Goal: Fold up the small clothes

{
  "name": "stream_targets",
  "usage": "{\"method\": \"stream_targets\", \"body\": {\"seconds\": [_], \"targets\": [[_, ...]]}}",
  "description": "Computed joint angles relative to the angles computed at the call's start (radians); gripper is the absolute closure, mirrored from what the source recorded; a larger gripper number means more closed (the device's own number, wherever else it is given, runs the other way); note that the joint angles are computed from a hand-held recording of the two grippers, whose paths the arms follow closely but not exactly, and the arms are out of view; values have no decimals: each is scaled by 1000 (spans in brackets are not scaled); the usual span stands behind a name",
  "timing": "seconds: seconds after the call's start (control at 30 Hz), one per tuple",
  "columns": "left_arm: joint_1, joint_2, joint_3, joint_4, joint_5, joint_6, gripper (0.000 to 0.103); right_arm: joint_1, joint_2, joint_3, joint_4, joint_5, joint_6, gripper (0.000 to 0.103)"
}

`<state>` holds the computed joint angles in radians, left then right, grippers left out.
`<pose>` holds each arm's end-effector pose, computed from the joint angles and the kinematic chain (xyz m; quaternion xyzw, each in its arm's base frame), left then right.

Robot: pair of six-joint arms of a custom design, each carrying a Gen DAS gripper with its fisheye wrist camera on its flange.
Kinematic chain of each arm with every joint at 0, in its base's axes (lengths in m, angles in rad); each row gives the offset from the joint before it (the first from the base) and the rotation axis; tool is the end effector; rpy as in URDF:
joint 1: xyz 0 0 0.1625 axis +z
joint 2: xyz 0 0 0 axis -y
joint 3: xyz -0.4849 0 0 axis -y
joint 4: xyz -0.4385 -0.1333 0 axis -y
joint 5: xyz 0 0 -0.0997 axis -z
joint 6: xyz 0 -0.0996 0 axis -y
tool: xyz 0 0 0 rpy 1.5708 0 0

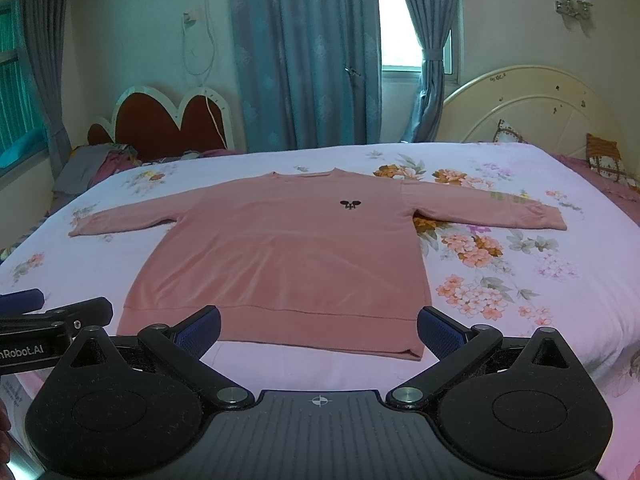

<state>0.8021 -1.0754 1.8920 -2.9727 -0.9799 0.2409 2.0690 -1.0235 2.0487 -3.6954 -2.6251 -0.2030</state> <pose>-0.3228 -0.6053 0.2557 0.3695 0.8424 -0.3392 0.1971 0.3129 -0.4775 0.2682 0.0063 -0.7824 0.5097 0.3579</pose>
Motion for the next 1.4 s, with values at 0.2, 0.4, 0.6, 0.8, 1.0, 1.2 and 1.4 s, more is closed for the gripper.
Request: {"method": "stream_targets", "body": {"seconds": [0.2,0.4,0.6,0.8,1.0,1.2,1.4], "targets": [[0,-1,-1,4,-1,-1,0,0,-3,1,0,2,-1,0],[1,-1,-2,3,-1,-1,0,0,-4,-1,1,1,-3,0],[0,-2,-3,4,2,1,0,1,-4,-3,5,0,-1,0],[1,1,-5,3,2,4,0,1,-3,-5,6,-2,-1,0],[0,2,-8,9,2,3,0,-1,-10,-3,11,0,1,0],[-2,6,-6,5,5,2,0,-1,-17,2,14,0,9,0],[-4,7,-3,3,7,1,0,-2,-19,5,14,2,9,0]]}}
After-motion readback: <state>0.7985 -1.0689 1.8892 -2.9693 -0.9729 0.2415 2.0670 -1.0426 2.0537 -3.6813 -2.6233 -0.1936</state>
